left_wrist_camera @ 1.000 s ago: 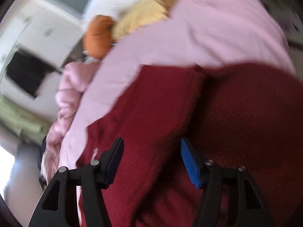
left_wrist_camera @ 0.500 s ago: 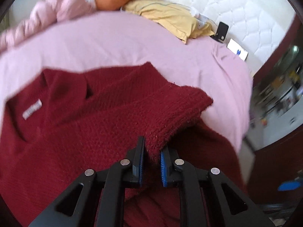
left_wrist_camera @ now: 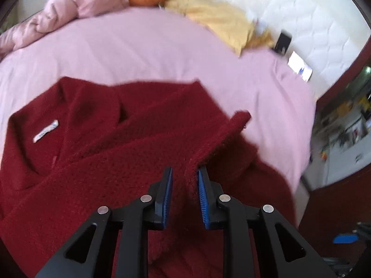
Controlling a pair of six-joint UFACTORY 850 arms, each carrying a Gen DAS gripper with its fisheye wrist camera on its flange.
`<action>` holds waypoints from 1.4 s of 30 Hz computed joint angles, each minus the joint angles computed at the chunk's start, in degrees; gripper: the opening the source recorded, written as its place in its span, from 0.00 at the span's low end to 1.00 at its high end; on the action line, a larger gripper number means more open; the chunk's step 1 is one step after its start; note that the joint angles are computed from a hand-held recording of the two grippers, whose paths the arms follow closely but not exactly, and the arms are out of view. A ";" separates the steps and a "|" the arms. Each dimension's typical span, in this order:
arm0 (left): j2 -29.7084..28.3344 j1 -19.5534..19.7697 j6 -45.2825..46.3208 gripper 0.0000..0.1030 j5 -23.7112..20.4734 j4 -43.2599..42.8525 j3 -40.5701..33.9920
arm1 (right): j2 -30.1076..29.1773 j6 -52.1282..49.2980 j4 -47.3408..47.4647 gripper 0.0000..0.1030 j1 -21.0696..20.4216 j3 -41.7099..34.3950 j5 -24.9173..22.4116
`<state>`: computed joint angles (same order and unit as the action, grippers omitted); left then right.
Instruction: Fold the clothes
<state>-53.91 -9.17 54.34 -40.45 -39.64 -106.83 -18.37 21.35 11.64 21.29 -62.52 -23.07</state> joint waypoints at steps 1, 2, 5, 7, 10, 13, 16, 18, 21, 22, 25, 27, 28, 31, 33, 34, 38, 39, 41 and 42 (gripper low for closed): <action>-1.00 -0.53 -0.77 0.22 -0.84 2.85 -1.45 | -0.03 0.00 -0.03 0.63 0.08 -0.03 0.01; -1.48 -1.22 -1.54 0.23 -0.60 4.72 -1.96 | -0.04 -0.25 0.13 0.63 0.12 0.00 0.07; -2.44 -2.72 -1.33 0.30 -1.01 6.24 -3.03 | 0.00 -0.72 0.57 0.63 0.16 0.24 0.08; -2.59 -3.13 -0.03 0.41 -1.50 5.42 -3.33 | 0.01 -0.60 0.42 0.63 0.15 0.33 -0.06; -2.79 -3.81 -3.71 0.08 2.52 9.76 -3.49 | -0.09 -0.04 0.13 0.63 0.16 0.50 -0.06; -2.05 -1.04 -3.37 0.08 0.69 3.55 -2.94 | -0.28 -0.22 0.34 0.63 0.33 0.21 -0.30; 2.41 3.28 1.70 0.08 0.45 -8.94 1.94 | -0.11 2.27 -2.81 0.63 1.13 -0.13 -0.25; 6.39 6.42 3.54 0.08 2.40 -15.65 6.04 | -0.38 2.53 -3.41 0.63 1.42 -0.66 -0.59; 11.30 11.96 8.23 0.08 6.24 -21.29 10.63 | -1.04 3.14 -4.30 0.63 2.30 -1.72 -1.22; 13.26 13.56 8.79 0.09 8.89 -23.90 12.78 | -1.22 3.59 -4.88 0.63 2.85 -2.11 -1.39; 16.87 19.61 8.90 0.10 15.14 -25.31 16.14 | -1.46 4.32 -5.92 0.63 4.53 -2.80 -1.40; 17.65 23.36 0.53 0.10 17.93 -17.56 15.67 | -1.82 4.81 -6.64 0.63 5.63 -3.30 -1.63; 17.94 25.60 -4.45 0.10 19.42 -11.75 15.39 | -2.07 5.02 -6.88 0.63 6.16 -3.59 -1.83; 18.16 30.81 -21.28 0.09 25.21 6.21 15.36 | -2.70 5.19 -6.75 0.63 7.58 -4.41 -2.49; 16.85 34.50 -29.84 0.06 26.05 17.38 14.20 | -3.02 6.07 -7.74 0.63 8.47 -5.02 -2.94; 16.27 36.20 -32.44 0.06 26.88 20.15 14.10 | -3.22 7.15 -8.99 0.63 9.07 -5.45 -3.19; 12.69 40.78 -25.71 0.06 14.25 8.09 9.79 | -4.29 10.34 -12.09 0.63 10.94 -7.24 -4.10; 11.62 41.21 -20.19 0.09 9.24 2.09 8.77 | -4.55 10.64 -12.29 0.63 11.29 -7.61 -4.31; 9.49 41.23 -9.99 0.20 -0.68 -9.90 8.45 | -5.30 10.75 -12.31 0.63 11.86 -8.50 -4.89; 8.66 40.48 -6.77 0.27 -2.32 -15.39 9.38 | -5.80 10.55 -12.21 0.63 12.12 -9.08 -5.34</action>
<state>-45.25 31.31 47.57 -42.76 -55.03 -97.45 -24.17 31.89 -0.57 33.41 -71.60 -28.40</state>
